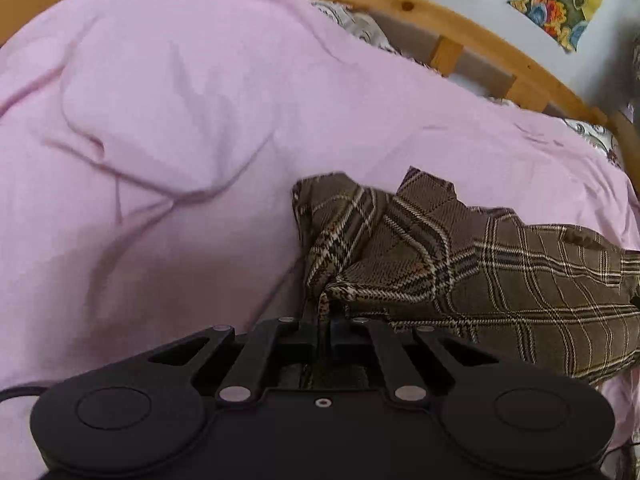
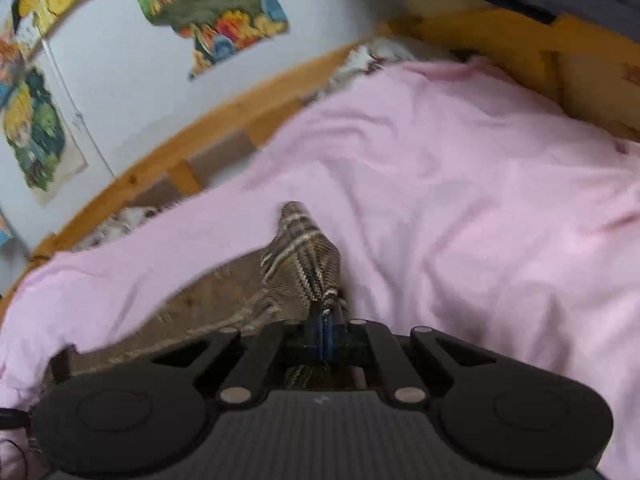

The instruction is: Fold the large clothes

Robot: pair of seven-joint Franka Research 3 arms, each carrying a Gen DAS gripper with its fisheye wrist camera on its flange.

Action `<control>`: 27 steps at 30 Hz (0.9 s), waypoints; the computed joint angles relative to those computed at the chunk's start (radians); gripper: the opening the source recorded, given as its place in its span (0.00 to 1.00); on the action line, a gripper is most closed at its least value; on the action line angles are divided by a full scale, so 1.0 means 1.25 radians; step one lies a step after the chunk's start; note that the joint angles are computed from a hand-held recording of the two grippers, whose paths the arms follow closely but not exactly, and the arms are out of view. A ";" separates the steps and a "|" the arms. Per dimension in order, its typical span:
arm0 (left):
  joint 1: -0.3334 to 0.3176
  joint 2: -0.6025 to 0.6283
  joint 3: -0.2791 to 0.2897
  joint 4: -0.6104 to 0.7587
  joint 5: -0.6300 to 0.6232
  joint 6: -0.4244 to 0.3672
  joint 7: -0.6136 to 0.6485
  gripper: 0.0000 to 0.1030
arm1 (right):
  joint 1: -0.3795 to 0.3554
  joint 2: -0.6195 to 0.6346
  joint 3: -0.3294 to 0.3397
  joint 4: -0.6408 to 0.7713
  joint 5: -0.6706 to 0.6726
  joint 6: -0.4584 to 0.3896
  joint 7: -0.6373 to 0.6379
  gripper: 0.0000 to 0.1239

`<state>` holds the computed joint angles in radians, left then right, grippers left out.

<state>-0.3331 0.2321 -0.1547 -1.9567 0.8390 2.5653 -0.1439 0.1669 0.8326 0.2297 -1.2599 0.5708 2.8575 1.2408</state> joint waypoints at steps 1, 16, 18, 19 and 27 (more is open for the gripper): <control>0.007 0.000 -0.003 -0.005 -0.014 0.015 0.017 0.03 | -0.006 -0.008 0.002 -0.014 0.002 -0.005 -0.005 0.02; -0.098 0.021 -0.012 0.096 0.213 -0.231 -0.155 0.98 | 0.041 -0.078 0.016 -0.148 -0.044 0.228 -0.236 0.77; -0.121 0.050 -0.012 0.143 0.281 -0.267 -0.169 0.99 | 0.063 -0.076 0.019 -0.172 -0.092 0.326 -0.258 0.83; -0.124 0.065 -0.009 0.164 0.314 -0.248 -0.182 0.99 | 0.073 -0.073 0.022 -0.181 -0.116 0.369 -0.267 0.83; -0.027 0.227 0.002 0.266 0.346 0.267 -0.113 0.99 | 0.043 0.027 0.132 -0.077 -0.311 0.336 -0.288 0.83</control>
